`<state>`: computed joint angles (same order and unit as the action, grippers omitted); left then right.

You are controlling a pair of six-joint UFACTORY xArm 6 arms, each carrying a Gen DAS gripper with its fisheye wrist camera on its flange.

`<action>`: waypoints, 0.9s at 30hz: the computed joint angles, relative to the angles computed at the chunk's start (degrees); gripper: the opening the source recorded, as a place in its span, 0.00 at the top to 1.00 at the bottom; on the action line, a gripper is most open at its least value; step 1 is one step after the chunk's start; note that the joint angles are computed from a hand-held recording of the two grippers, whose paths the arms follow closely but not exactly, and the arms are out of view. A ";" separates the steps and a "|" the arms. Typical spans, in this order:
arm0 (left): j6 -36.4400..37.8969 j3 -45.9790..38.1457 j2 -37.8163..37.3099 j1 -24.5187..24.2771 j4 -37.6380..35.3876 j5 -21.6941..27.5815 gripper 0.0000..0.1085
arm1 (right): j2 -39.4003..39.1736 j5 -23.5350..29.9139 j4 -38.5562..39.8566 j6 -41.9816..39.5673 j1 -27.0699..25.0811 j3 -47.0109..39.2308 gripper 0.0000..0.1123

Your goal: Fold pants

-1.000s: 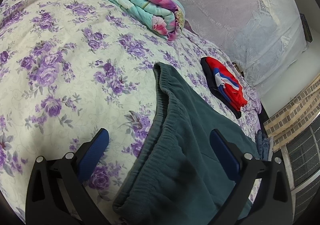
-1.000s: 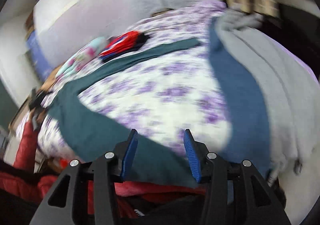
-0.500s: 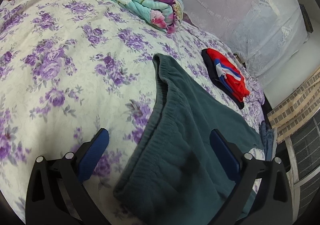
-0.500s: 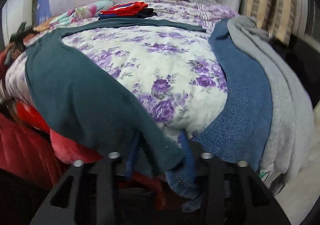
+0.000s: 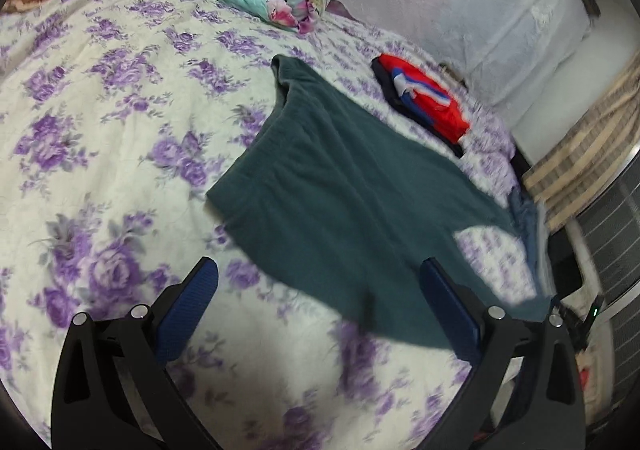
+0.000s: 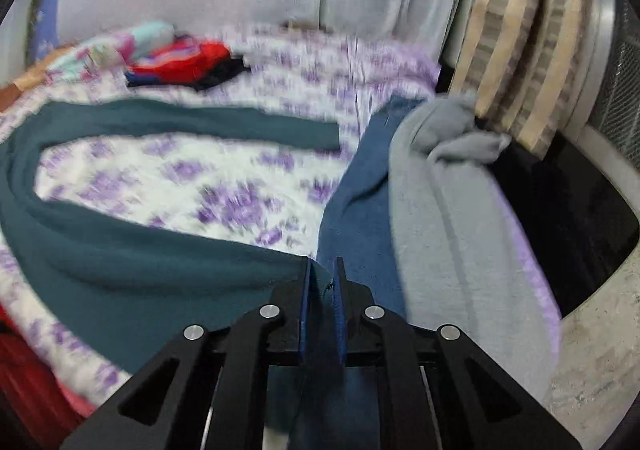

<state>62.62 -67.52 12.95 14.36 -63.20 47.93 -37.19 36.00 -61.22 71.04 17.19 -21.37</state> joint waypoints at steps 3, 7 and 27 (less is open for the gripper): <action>-1.97 -1.31 1.33 -0.78 1.19 -1.09 0.10 | 6.66 -2.21 -2.18 3.86 -0.32 -1.68 0.90; -3.99 -4.70 4.35 -3.07 1.04 -4.84 0.10 | 8.19 -3.75 -3.93 8.60 -0.75 -1.30 0.87; -6.03 -2.16 2.05 4.57 1.54 -0.78 0.85 | 8.81 -1.34 5.13 -0.39 -2.38 -3.89 0.71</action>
